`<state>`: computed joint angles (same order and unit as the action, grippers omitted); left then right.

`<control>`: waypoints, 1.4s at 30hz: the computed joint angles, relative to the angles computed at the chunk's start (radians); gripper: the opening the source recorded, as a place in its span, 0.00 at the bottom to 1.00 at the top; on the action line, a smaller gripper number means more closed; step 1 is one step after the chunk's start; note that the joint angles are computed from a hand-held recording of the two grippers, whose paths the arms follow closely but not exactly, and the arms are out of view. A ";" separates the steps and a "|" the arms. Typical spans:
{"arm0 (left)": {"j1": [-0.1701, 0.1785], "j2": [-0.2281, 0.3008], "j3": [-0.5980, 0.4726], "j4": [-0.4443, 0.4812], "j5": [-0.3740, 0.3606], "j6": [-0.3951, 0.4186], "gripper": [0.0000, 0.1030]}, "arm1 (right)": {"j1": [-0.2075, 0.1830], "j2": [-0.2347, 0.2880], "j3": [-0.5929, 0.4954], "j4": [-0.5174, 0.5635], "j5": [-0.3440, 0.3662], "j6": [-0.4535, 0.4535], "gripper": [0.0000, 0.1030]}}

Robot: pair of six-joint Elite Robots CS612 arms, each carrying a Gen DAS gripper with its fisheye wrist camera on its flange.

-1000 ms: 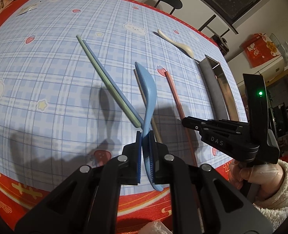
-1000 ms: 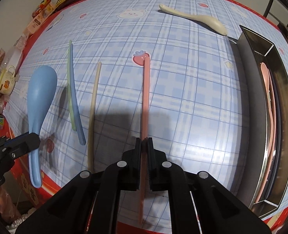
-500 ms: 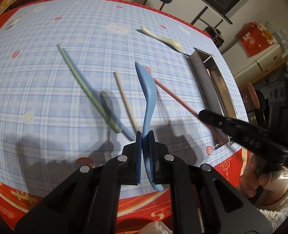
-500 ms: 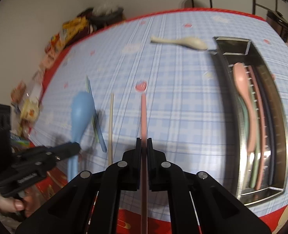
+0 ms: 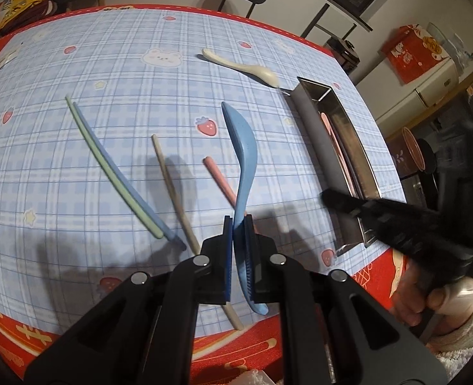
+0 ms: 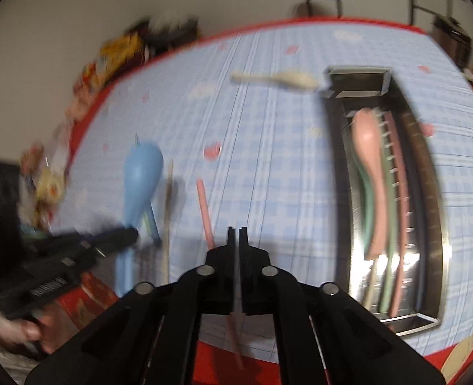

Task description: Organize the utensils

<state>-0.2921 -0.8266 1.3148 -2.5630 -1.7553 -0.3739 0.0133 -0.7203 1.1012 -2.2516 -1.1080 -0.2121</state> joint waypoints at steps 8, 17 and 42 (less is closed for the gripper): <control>0.019 -0.027 0.062 -0.039 0.013 -0.074 0.10 | 0.067 0.022 -0.011 0.056 -0.150 -0.214 0.30; 0.029 -0.042 0.097 -0.070 0.019 -0.120 0.10 | 0.088 0.018 0.001 0.017 -0.227 -0.283 0.07; -0.057 0.081 -0.162 0.050 -0.100 0.005 0.10 | -0.110 -0.046 0.082 -0.230 0.090 0.179 0.07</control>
<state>-0.3495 -0.7457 1.1530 -2.5125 -1.8553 -0.3693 -0.0972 -0.7661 1.1829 -2.4815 -1.0178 -0.0336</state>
